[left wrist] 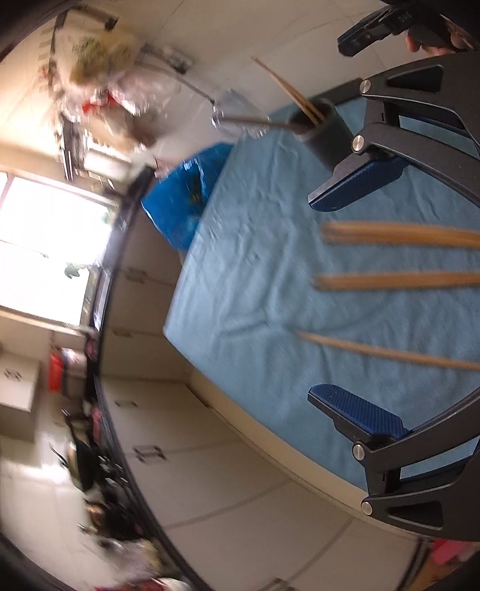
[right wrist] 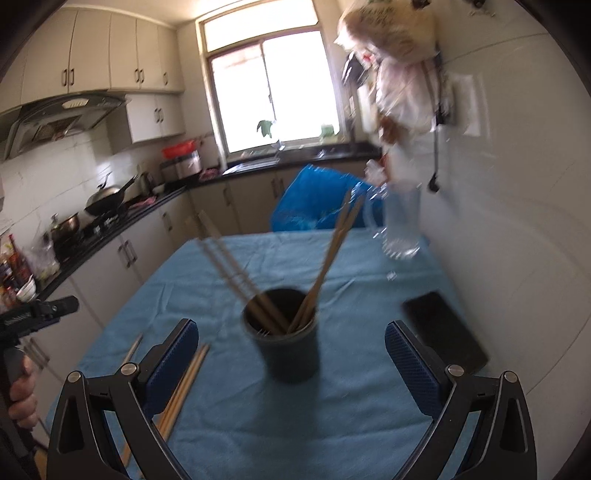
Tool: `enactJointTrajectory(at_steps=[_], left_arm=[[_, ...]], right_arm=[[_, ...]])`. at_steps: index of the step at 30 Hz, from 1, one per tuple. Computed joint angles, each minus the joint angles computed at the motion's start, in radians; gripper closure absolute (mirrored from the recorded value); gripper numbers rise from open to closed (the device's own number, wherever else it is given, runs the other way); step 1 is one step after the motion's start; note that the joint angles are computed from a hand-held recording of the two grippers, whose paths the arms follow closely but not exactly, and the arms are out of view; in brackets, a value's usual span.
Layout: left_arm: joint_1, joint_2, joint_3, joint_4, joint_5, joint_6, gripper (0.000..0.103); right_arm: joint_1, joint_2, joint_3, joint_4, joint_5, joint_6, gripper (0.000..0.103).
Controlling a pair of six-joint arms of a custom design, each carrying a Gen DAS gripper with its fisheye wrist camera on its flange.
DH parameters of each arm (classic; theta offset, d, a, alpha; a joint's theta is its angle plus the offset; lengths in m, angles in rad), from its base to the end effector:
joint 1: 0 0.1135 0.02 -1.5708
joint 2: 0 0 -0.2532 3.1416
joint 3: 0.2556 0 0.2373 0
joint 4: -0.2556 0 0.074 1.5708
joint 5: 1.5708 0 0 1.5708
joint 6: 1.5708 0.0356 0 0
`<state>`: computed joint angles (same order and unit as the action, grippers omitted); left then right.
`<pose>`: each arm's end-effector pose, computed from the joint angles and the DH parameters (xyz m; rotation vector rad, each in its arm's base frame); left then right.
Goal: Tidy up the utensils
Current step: 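Move both tools back over the remaining chopsticks on the cloth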
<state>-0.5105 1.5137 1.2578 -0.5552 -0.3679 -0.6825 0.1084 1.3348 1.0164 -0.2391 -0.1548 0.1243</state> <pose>0.2826 -0.1436 0.2885 -0.3698 2.2897 -0.1627 0.2880 0.0369 0.2870 -0.0749 2.1344 0.3018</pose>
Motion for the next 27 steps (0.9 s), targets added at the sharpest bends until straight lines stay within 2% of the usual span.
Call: enactJointTrajectory(at_steps=[6,10,15,17,21,22,23,24,25,26,27], left_arm=[[0.095,-0.079,-0.174,0.02,0.076,-0.025,0.009],[0.155,-0.062,-0.208,0.03,0.166,-0.022,0.009],[0.198,0.007,-0.185,0.039,0.239,0.01,0.009],[0.21,0.045,-0.159,0.039,0.261,0.036,0.009],[0.228,0.12,-0.091,0.031,0.293,0.099,0.014],[0.231,0.139,-0.072,0.029,0.297,0.112,0.014],[0.235,0.154,-0.056,0.025,0.303,0.12,0.019],[0.239,0.174,-0.037,0.021,0.314,0.133,0.025],[0.242,0.192,-0.017,0.016,0.324,0.143,0.026],[0.245,0.212,0.001,0.009,0.33,0.15,0.027],[0.249,0.231,0.019,0.002,0.332,0.153,0.033]], right_arm=[[0.104,0.035,0.005,-0.036,0.022,0.003,0.0],[0.171,0.087,0.036,-0.069,0.011,0.017,0.0],[0.233,0.199,0.137,-0.141,0.004,0.043,0.001],[0.248,0.259,0.198,-0.18,-0.011,0.054,0.006],[0.273,0.391,0.339,-0.267,-0.03,0.092,0.03],[0.273,0.417,0.367,-0.283,-0.036,0.1,0.033],[0.277,0.45,0.405,-0.302,-0.042,0.109,0.034],[0.284,0.482,0.442,-0.319,-0.04,0.118,0.041],[0.289,0.506,0.471,-0.334,-0.034,0.122,0.05],[0.296,0.536,0.509,-0.352,-0.029,0.125,0.054],[0.304,0.569,0.549,-0.374,-0.026,0.127,0.061]])
